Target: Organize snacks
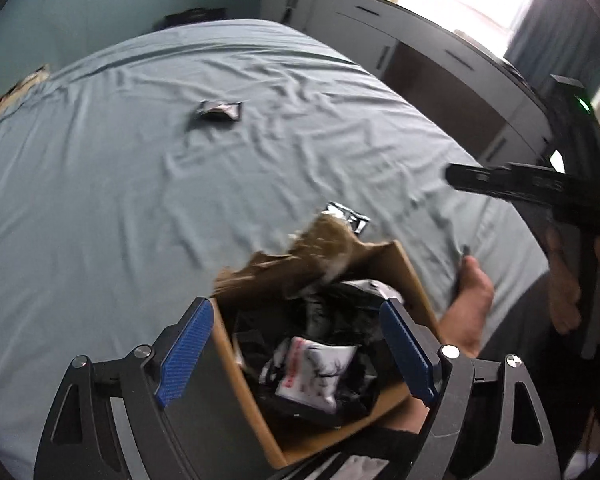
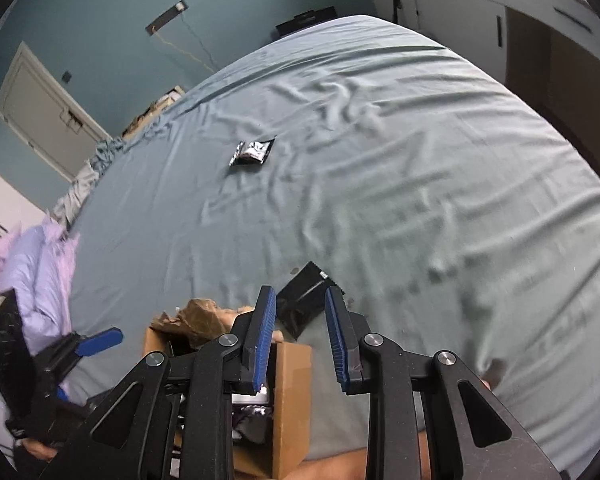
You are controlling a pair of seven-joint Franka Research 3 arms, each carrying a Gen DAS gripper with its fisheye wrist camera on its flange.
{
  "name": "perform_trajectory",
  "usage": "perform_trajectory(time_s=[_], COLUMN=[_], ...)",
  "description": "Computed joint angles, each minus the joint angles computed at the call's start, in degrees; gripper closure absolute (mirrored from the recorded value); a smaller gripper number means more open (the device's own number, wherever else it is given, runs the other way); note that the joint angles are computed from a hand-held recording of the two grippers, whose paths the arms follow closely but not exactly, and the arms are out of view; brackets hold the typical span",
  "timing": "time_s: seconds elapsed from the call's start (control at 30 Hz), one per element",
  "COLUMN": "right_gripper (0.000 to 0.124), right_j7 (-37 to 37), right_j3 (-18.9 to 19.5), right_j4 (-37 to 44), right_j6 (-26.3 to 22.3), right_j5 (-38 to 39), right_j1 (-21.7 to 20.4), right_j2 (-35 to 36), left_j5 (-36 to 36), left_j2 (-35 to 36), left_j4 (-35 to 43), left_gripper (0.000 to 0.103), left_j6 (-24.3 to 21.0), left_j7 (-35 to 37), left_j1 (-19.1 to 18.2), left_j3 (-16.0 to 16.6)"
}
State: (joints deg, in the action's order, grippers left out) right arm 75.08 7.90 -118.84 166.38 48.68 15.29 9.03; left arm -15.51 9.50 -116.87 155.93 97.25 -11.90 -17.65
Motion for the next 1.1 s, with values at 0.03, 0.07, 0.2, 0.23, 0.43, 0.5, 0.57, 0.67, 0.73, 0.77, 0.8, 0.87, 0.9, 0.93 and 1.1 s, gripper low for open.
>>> perform_trajectory(time_s=[0.03,0.07,0.2,0.23,0.43,0.5,0.57,0.67,0.73,0.77,0.8,0.87,0.9,0.93,1.1], right_gripper=[0.100,0.100,0.100,0.100,0.100,0.100,0.099,0.068,0.061,0.059,0.058,0.058,0.058,0.058,0.058], right_j7=[-1.32,-2.30,-8.65,-9.93,-4.52,3.17,6.14,7.40,8.46,9.86,12.42,15.37,16.12,17.07,21.88], right_j3=[0.22,0.19,-0.39,-0.60,-2.24,-3.28,-2.59,-0.49,0.63,0.72,0.71,1.20,1.41,1.32,-0.92], right_j4=[-0.38,-0.61,-1.95,-2.31,1.34,4.28,9.05,16.79,20.83,23.27,26.43,31.62,33.86,36.80,54.30], right_j6=[-0.02,0.03,-0.85,-0.39,-4.39,-6.54,-11.55,-20.96,-24.81,-26.96,-29.80,-33.74,-35.00,-36.09,-41.81], right_j5=[1.16,1.76,4.10,4.54,2.95,-3.29,-4.32,-2.56,-0.55,-0.54,-0.73,-0.80,-1.29,-2.70,-16.04], right_j1=[-0.40,-0.58,-1.09,-1.00,-0.72,-0.29,-1.57,-4.41,-5.82,-6.19,-6.51,-7.26,-7.37,-6.93,-2.05], right_j2=[-0.66,-1.07,-3.47,-3.81,0.45,3.54,7.89,14.61,18.17,20.18,22.82,27.01,28.58,30.55,40.42], left_j5=[0.77,2.37,15.53,18.99,28.69,29.75,28.29,27.29,28.31,28.90,29.34,29.95,30.41,31.30,38.17], left_j2=[0.11,-0.14,-0.47,0.06,0.77,1.43,2.33,4.34,5.78,6.24,6.66,7.24,7.33,7.50,8.15], left_j4=[-0.03,-0.42,-1.57,-1.24,-0.41,0.29,1.14,3.13,4.92,5.54,6.09,6.68,6.77,7.03,8.24], left_gripper=[0.017,0.017,0.017,0.017,0.017,0.017,0.017,0.017,0.017,0.017,0.017,0.017,0.017,0.017,0.017], left_j6=[0.61,1.52,4.67,5.16,5.34,4.94,4.45,2.64,0.68,0.02,-0.43,-0.74,-0.92,-1.34,-2.77], left_j7=[-1.53,-4.05,-18.40,-22.22,-34.81,-36.47,-35.71,-35.45,-36.17,-36.49,-36.61,-36.15,-36.19,-36.38,-39.29], left_j1=[-0.21,-0.51,-2.48,-2.86,-1.94,-1.31,-0.12,0.52,0.14,-0.07,-0.20,-0.27,-0.43,-0.81,-3.25], left_j3=[0.46,1.22,5.47,6.27,7.58,7.35,6.35,5.77,6.11,6.24,6.28,6.13,6.18,6.37,8.37])
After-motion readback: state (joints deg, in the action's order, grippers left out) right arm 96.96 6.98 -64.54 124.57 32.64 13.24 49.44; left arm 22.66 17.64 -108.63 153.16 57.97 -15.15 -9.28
